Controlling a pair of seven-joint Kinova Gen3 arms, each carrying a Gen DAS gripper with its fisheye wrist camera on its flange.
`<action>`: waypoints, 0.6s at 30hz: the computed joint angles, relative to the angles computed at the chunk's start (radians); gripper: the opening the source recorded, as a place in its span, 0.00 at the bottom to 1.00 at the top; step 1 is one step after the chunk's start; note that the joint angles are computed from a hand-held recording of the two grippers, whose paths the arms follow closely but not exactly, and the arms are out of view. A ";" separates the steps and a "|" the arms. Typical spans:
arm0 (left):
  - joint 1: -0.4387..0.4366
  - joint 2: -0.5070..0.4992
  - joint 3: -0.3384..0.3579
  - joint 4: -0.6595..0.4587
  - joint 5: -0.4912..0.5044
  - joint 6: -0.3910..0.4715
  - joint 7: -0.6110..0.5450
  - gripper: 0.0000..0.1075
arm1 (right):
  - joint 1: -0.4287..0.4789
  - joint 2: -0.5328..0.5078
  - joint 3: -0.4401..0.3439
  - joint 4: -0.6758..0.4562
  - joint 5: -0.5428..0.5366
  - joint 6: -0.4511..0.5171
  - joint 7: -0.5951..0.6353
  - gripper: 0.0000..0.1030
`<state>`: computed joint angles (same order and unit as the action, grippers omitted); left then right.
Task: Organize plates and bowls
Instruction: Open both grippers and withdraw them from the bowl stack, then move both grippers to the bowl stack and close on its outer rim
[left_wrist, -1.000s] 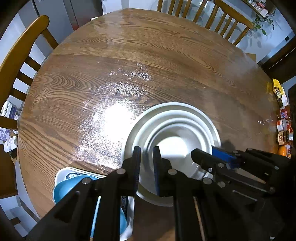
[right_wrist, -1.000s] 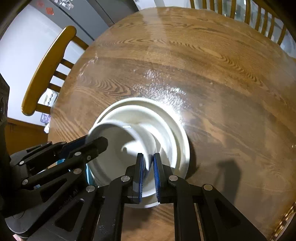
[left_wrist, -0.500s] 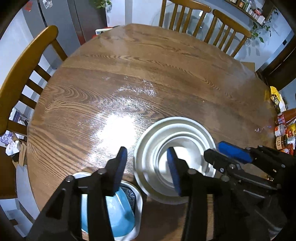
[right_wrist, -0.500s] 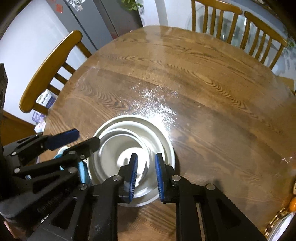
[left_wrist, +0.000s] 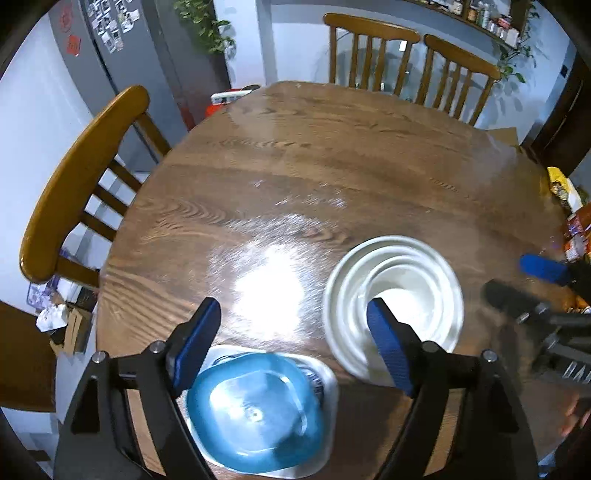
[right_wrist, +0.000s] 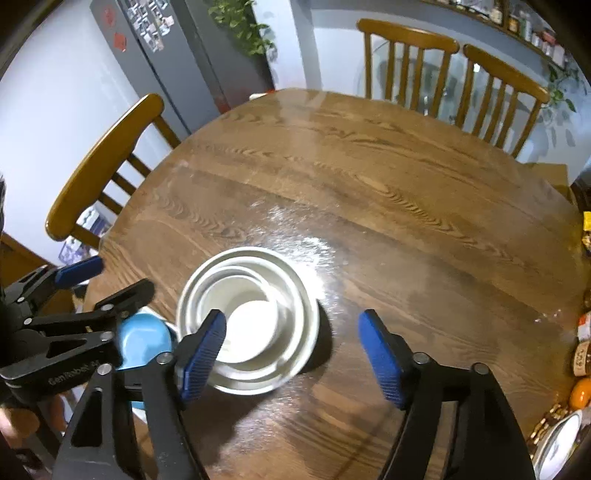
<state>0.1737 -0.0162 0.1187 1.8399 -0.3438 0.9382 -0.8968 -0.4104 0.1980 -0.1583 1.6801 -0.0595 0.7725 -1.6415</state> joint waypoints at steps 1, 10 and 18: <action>-0.013 -0.003 -0.015 0.013 0.016 -0.011 -0.020 0.75 | 0.005 0.002 0.004 0.003 -0.003 0.002 -0.002 0.73; -0.058 0.022 -0.038 0.026 0.061 -0.006 -0.077 0.75 | 0.034 0.035 0.018 0.004 -0.008 0.020 -0.002 0.73; -0.071 0.068 -0.058 0.025 0.109 -0.005 -0.128 0.71 | 0.068 0.079 0.012 0.001 -0.066 0.030 0.043 0.72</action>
